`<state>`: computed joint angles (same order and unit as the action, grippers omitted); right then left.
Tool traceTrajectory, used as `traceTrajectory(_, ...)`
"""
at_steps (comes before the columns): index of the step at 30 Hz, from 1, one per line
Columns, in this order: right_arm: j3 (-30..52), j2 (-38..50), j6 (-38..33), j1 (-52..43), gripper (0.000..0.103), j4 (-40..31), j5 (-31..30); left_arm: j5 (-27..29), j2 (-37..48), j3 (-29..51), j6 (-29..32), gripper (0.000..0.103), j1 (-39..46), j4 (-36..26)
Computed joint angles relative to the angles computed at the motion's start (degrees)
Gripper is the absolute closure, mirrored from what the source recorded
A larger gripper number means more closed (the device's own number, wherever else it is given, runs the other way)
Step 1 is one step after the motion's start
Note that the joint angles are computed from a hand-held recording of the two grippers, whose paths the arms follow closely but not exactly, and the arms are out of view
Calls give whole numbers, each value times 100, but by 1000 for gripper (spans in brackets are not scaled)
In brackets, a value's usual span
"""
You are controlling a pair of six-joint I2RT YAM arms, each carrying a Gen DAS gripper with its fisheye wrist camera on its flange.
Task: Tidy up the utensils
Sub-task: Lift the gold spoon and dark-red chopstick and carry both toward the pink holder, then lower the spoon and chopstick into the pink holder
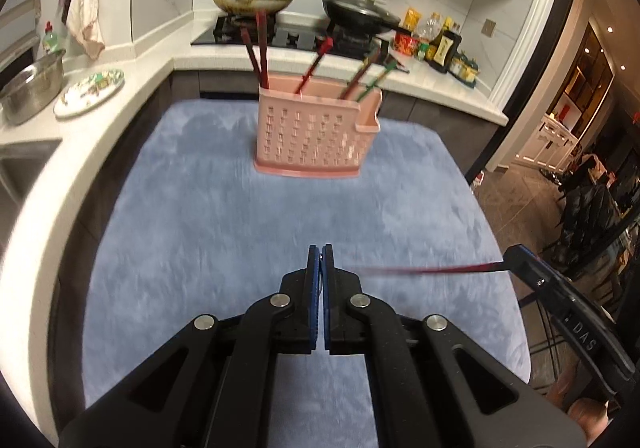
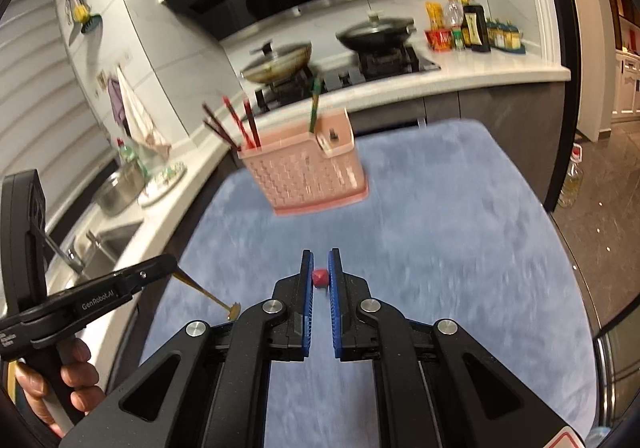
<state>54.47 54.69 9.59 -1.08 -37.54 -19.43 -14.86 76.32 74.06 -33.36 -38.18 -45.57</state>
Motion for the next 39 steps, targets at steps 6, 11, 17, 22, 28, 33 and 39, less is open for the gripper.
traceTrajectory(6, 996, 862, 162, 3, 96, 277, -113, 277, 547, 1121, 455, 102, 554, -222)
traceTrajectory(11, 2114, 1760, 373, 14, 96, 387, -207, 526, 1179, 2314, 788, 102, 1037, -471)
traceTrajectory(17, 3742, 2843, 538, 222, 96, 454, 81, 750, 2136, 4042, 1058, 102, 1509, -844)
traceTrajectory(22, 5279, 3855, 632, 424, 96, 386, 452, 783, 3125, 5714, 1217, 102, 1723, -1325)
traceTrajectory(28, 6715, 4928, 578, 600, 96, 204, 789, 876, 4427, 7685, 1325, 102, 1928, -2044)
traceTrajectory(33, 7370, 5589, 456, 696, 96, 44, 976, 973, 4999, 8254, 1357, 102, 2023, -2210)
traceTrajectory(39, 7442, 5926, 382, 780, 96, -8, 1041, 1047, 5249, 8127, 1354, 102, 2091, -2040)
